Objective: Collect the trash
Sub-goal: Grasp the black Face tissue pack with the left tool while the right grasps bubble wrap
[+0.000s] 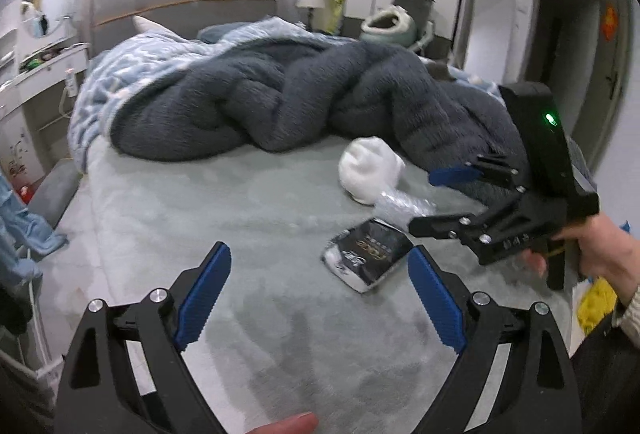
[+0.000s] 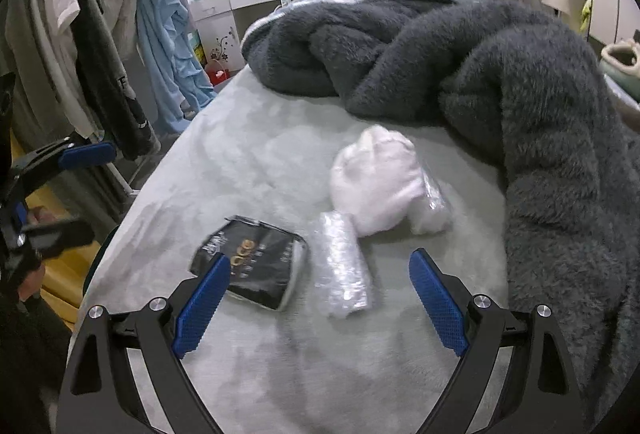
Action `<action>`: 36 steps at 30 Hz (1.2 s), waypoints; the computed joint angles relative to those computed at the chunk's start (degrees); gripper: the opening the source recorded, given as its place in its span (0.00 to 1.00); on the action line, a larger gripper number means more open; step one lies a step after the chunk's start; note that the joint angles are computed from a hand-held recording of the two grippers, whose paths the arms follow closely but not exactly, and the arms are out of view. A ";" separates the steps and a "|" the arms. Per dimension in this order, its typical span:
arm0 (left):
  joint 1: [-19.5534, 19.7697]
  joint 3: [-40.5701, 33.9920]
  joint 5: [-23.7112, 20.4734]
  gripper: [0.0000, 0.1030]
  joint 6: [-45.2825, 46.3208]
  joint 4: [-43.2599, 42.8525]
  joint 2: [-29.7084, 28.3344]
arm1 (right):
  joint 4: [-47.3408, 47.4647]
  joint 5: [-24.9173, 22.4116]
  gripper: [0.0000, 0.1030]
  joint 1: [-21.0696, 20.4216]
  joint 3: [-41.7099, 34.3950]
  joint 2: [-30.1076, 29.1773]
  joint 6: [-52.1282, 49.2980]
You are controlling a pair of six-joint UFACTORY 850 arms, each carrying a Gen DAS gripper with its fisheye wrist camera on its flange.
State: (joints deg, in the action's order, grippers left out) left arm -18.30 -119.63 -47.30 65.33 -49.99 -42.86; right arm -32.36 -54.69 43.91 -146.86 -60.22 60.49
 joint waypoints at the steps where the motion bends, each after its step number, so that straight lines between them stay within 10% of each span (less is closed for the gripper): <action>1: -0.22 -0.72 -0.47 0.89 -0.09 0.47 -0.60 | -0.24 1.66 0.89 -0.29 3.16 1.59 1.19; 10: -2.30 -10.62 -7.08 0.89 -1.53 4.03 -7.82 | -1.61 11.46 0.74 -2.18 20.10 10.57 9.54; 21: -5.83 -14.69 -9.85 0.89 0.67 10.75 -11.73 | 3.41 5.49 0.31 -1.30 5.37 1.85 -0.25; 31: -6.63 -21.45 -13.57 0.85 -4.66 12.23 -16.28 | -3.37 10.21 0.29 -0.22 16.89 10.51 8.56; 36: -7.20 -22.52 -12.84 0.64 -8.04 14.33 -17.22 | -4.47 10.97 0.28 0.19 21.31 12.92 10.59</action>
State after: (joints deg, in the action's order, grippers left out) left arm -25.51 -142.15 -60.14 57.28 -35.65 -60.07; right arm -36.82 -43.72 44.10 -125.55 -47.30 71.08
